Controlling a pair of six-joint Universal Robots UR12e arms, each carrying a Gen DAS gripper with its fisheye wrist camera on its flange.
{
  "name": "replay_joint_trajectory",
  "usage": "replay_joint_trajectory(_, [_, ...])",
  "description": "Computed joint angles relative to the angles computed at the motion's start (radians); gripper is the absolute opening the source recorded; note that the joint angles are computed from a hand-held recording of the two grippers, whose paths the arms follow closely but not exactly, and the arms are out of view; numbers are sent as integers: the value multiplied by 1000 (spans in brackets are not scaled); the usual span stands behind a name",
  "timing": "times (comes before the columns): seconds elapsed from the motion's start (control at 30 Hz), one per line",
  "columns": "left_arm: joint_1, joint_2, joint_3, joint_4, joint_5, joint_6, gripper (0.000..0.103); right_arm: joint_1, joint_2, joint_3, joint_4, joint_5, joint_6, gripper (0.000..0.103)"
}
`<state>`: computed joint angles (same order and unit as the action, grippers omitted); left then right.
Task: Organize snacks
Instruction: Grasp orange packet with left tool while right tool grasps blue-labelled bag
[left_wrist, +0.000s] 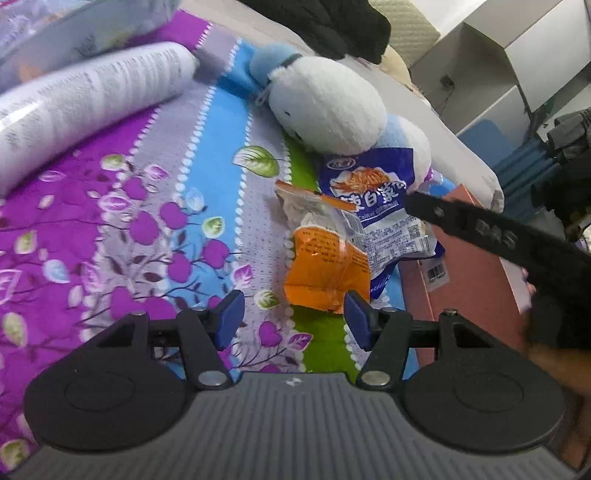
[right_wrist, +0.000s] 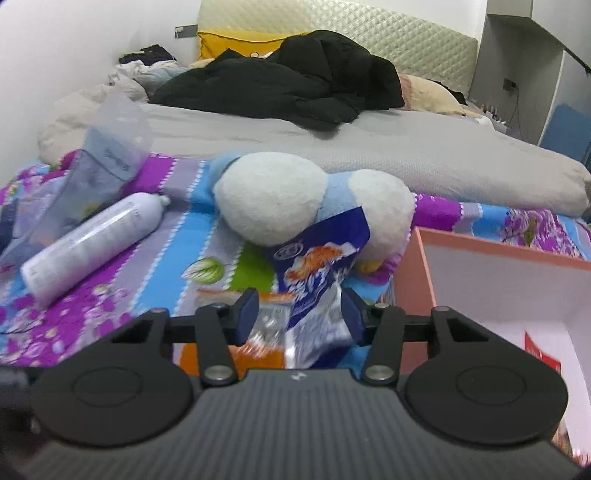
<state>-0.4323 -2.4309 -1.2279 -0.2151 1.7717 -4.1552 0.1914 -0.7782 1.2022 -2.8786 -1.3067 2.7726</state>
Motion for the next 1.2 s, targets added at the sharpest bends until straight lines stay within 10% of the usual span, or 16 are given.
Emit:
replay_joint_trajectory(0.8, [33, -73, 89, 48, -65, 120, 63, 35, 122, -195, 149, -135, -69, 44])
replay_joint_trajectory(1.2, [27, -73, 108, 13, -50, 84, 28, 34, 109, -171, 129, -151, -54, 27])
